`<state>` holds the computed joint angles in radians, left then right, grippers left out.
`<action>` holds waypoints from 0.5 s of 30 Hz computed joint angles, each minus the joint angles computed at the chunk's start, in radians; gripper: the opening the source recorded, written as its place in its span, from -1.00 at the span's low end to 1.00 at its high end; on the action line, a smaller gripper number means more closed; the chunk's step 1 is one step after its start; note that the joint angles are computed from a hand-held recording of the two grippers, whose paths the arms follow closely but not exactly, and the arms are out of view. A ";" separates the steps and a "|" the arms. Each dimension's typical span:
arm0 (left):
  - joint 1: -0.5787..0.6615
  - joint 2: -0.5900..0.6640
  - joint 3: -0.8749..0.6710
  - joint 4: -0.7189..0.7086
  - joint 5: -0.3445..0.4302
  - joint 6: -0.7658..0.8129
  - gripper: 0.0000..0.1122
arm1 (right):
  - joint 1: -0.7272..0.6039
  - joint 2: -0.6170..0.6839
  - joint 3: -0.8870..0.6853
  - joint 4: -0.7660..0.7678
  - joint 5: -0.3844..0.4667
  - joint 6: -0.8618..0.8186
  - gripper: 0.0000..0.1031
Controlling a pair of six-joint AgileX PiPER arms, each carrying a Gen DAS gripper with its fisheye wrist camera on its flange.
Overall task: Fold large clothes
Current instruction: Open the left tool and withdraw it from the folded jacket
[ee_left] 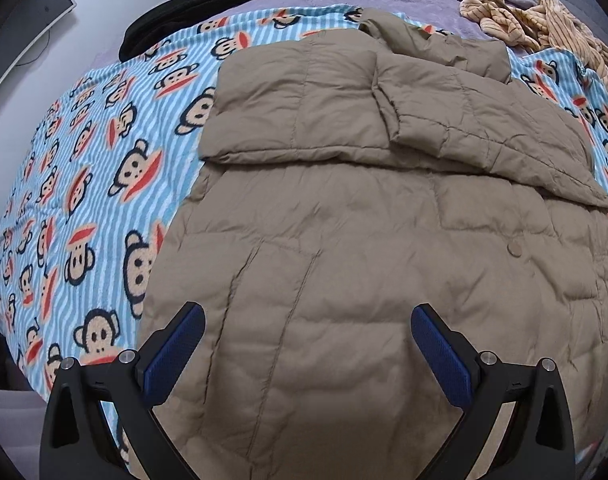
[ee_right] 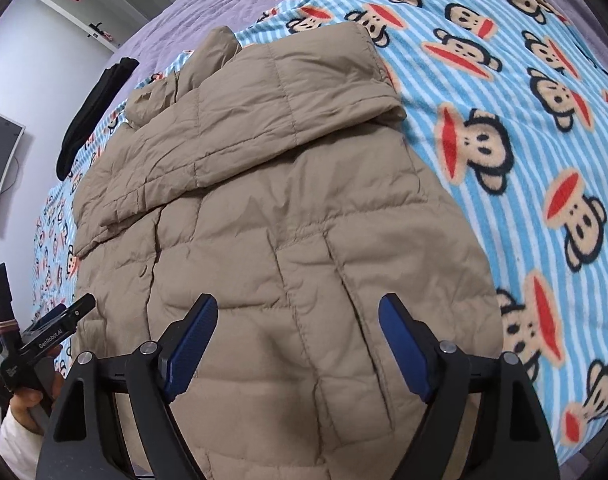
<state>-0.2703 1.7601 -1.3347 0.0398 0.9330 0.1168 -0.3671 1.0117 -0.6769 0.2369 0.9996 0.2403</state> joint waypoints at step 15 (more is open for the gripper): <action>0.316 -0.196 0.097 -0.180 0.229 0.420 0.84 | 0.834 -0.178 -0.038 -0.262 0.150 1.049 0.70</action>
